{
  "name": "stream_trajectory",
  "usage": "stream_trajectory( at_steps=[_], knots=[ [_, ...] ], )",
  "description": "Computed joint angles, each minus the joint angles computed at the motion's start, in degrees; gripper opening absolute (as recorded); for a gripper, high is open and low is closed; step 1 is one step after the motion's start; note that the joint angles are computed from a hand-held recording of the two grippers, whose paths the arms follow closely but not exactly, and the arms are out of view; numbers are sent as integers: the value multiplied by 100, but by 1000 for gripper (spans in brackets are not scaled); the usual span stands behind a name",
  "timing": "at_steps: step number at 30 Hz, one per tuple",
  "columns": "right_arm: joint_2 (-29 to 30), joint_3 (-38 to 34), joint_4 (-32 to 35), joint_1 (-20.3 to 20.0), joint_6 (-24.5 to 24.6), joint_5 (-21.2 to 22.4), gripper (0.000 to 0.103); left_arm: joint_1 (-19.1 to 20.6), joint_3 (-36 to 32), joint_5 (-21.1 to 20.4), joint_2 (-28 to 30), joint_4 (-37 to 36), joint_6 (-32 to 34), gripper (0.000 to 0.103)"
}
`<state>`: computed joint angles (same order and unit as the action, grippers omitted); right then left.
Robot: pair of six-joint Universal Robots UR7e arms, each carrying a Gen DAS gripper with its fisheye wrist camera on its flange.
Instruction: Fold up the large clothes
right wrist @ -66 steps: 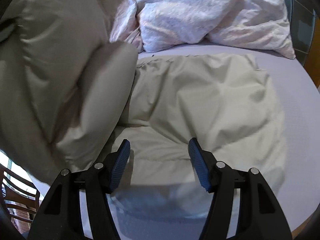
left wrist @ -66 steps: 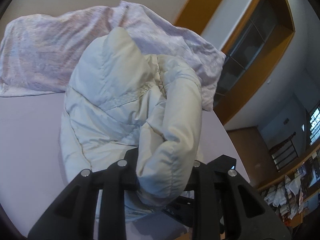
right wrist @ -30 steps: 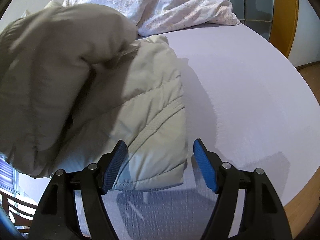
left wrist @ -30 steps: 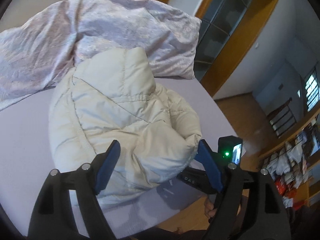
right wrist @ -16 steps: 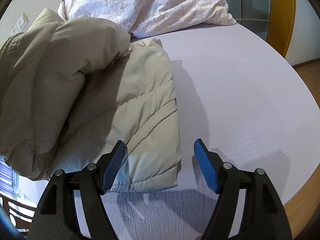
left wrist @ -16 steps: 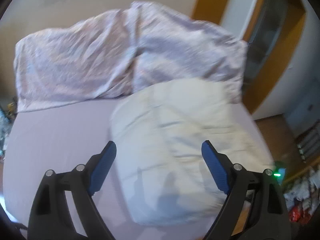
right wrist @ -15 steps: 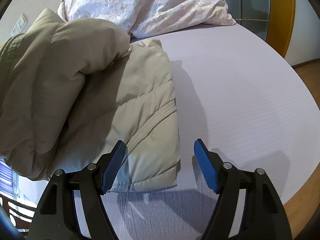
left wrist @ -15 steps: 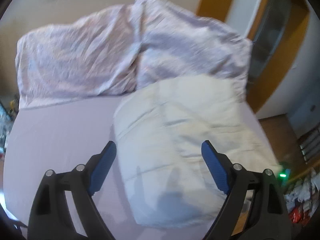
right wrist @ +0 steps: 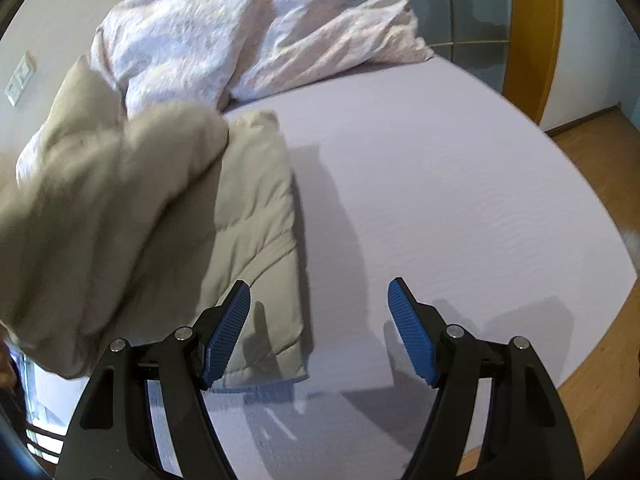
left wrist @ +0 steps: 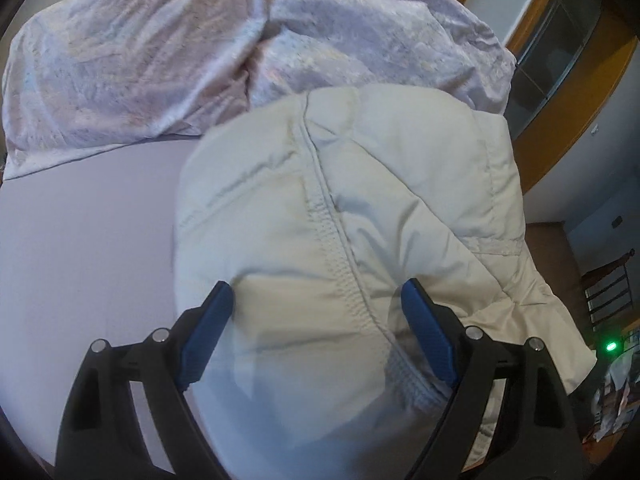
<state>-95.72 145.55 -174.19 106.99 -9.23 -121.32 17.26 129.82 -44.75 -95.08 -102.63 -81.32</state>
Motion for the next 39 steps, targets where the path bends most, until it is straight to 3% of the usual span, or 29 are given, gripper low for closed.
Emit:
stream_trajectory(
  at_steps=[8, 15, 24, 29, 35, 39],
  knots=[
    [-304, -571, 313, 465, -2, -9, 73, 122, 25, -33, 644, -712, 267, 87],
    [146, -1213, 824, 1093, 118, 268, 73, 42, 28, 83, 1134, -924, 320, 89],
    [1344, -1647, 704, 1540, -98, 646, 60, -179, -19, 85, 273, -6, -164, 90],
    [1856, -1942, 782, 1539, -43, 611, 53, 59, -216, 243, -29, 855, -564, 90],
    [2188, -2117, 705, 1508, -54, 366, 53, 311, -192, 301, -106, 819, -437, 90],
    [2402, -2094, 654, 1419, -199, -33, 53, 426, -163, 469, 40, 459, -101, 90]
  ],
)
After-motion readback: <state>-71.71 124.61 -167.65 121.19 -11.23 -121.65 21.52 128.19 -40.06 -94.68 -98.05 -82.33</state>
